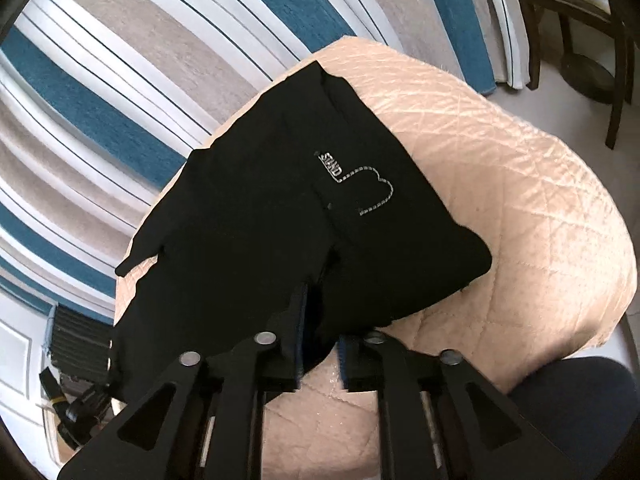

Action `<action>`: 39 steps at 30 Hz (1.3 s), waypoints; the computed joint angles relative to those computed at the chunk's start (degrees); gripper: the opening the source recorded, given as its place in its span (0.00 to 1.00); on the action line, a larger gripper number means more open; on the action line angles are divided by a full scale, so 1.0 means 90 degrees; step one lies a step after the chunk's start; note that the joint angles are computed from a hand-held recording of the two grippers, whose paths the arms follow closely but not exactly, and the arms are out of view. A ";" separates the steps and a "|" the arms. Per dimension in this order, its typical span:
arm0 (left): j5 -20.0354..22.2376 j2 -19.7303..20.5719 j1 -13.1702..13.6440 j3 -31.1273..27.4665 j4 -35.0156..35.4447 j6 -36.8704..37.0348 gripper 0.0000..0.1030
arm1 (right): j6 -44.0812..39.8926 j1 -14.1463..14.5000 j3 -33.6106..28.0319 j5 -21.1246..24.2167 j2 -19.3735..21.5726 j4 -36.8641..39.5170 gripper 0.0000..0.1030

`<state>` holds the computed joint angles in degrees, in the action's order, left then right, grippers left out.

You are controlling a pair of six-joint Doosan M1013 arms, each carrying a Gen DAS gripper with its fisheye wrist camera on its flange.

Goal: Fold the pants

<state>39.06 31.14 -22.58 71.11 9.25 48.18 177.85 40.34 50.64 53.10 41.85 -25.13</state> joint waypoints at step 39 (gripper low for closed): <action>0.0317 -0.0231 -0.0139 0.0053 0.2280 -0.1751 0.38 | 0.0020 0.0421 -0.0581 0.2238 0.0074 -0.1350 0.33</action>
<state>41.91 29.06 -23.83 71.59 29.76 32.42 178.03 44.13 45.42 73.25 42.51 -37.28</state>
